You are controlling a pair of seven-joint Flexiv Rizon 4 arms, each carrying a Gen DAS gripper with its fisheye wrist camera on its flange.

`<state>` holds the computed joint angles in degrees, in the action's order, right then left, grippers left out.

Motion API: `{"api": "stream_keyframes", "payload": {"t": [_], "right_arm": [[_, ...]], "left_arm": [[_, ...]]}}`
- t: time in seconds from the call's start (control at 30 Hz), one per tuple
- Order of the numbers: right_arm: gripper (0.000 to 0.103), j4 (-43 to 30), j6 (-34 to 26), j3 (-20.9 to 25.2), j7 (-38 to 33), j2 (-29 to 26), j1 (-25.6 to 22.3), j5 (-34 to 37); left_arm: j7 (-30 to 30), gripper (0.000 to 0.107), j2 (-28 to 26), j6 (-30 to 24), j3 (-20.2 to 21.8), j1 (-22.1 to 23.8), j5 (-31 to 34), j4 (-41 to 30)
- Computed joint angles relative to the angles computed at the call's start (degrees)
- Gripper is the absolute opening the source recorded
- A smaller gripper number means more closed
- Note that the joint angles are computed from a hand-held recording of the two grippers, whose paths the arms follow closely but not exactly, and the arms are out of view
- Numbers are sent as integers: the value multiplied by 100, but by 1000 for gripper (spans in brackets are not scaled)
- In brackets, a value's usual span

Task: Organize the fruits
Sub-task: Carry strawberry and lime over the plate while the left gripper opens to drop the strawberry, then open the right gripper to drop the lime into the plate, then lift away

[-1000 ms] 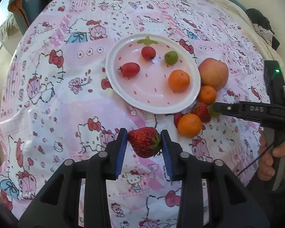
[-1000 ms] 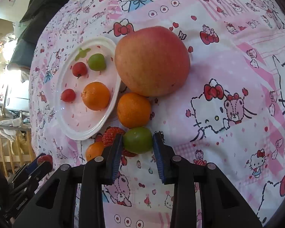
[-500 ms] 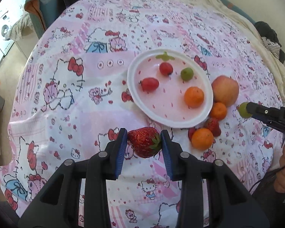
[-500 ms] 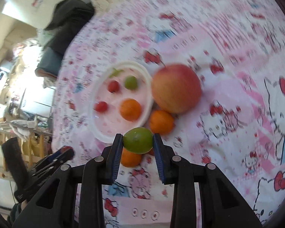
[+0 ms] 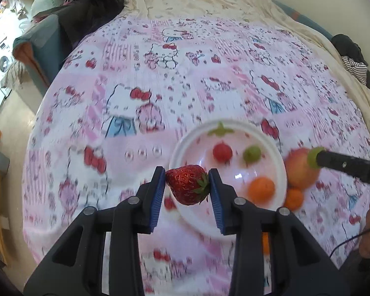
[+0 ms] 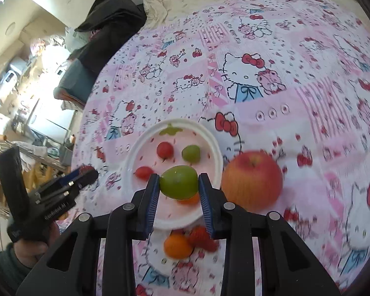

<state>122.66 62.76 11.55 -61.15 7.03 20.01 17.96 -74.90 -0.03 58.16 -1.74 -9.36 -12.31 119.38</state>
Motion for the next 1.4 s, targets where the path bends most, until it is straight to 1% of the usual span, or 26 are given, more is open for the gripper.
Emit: {"api": "stream_keyframes", "payload": {"t": [0.17,0.27,0.3,0.37,0.43,0.47,0.53,0.63,0.73,0.97,1.07,1.17,1.27,1.33,1.37,1.4], "right_arm": [[34,-360,-169,-59,-219,-647,-27,-85],[34,-437,-372,-5,-40,-883,-75,-520],[34,-427,-317,21,-50,-967,-80,-609],[34,-454,-422,55,2,-1066,-89,-786],[34,-472,-431,92,-11,-1123,-104,-832],[34,-447,-422,99,59,-1148,-90,-973],[34,-374,-384,101,213,-1164,-61,-1324],[34,-350,-356,113,239,-1187,-64,-1503],[34,-343,-337,109,315,-1211,-61,-1678],[34,-243,-357,83,507,-1252,2,-2348],[34,-234,-345,90,521,-1260,-3,-2403],[35,-263,-334,102,496,-1268,-23,-2301],[35,-222,-298,99,544,-1258,-11,-2401],[36,-222,-314,103,543,-1262,-4,-2430],[36,-230,-310,109,527,-1262,-8,-2394],[36,-244,-300,117,493,-1259,-21,-2314]], "left_arm": [[-34,32,-590,216,-76,19,90,-288],[119,32,-802,300,-130,12,-32,-325],[143,32,-851,294,-137,8,-41,-342],[181,32,-962,265,-160,4,-94,-389],[157,32,-1063,257,-146,-14,-18,-458],[115,32,-1102,258,-135,-18,2,-483],[144,32,-1155,253,-164,17,-142,-504],[197,32,-1154,238,-171,23,-193,-512],[309,32,-1154,162,-219,48,-396,-503],[269,32,-1146,109,-178,-12,-273,-475],[262,32,-1137,115,-172,-11,-255,-465],[211,32,-1127,208,-153,-23,-204,-463],[210,33,-1122,211,-153,-20,-187,-460],[174,39,-1119,205,-142,-24,-150,-451],[161,47,-1116,229,-140,-25,-139,-438],[145,52,-1110,244,-133,-28,-113,-428]]}}
